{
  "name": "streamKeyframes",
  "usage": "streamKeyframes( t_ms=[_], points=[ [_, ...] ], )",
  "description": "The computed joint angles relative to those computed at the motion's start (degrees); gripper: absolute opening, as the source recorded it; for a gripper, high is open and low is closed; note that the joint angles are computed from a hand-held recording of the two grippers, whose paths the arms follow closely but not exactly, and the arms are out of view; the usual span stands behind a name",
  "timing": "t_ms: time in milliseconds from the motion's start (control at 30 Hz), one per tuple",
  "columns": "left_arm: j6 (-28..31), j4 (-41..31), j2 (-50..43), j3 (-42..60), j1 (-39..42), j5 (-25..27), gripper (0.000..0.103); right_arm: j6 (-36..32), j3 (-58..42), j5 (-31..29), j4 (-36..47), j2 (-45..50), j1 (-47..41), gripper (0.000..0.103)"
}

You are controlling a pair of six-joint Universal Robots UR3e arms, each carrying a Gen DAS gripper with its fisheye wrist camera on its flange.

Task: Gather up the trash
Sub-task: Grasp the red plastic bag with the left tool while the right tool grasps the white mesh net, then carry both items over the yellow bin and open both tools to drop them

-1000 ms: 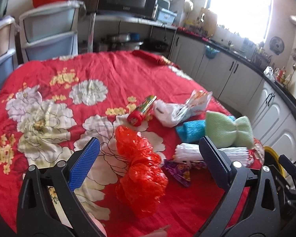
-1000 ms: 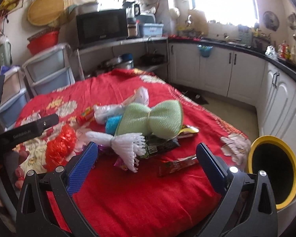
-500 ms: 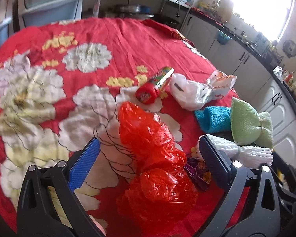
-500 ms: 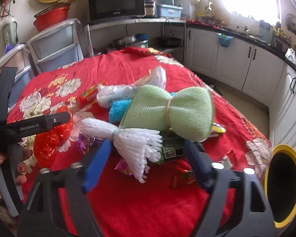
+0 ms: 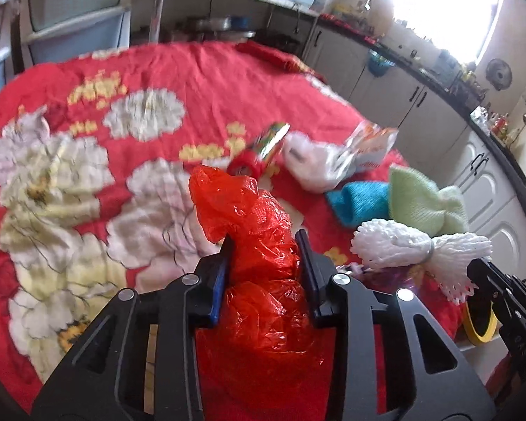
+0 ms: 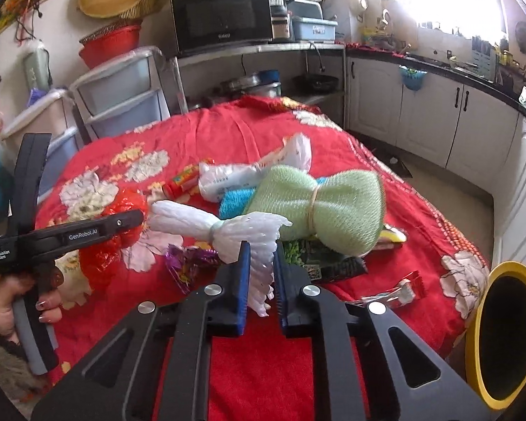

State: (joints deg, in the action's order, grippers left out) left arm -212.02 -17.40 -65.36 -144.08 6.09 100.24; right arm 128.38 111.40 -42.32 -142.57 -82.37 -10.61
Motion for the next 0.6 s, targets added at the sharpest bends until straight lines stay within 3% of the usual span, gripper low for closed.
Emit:
streamKeyframes(
  t_ms=[267,600],
  points=[
    [0.21,-0.35,-2.74,8.22,-7.29,5.59,0.027,-0.45,-0.41,2.99,4.15,-3.94,-6.01,0.013],
    [1.14,3.77,-15.71,20.48,-15.77,8.22,0.027,-0.07,-1.66,4.93,6.57,-5.26,-14.37,0.013]
  ],
)
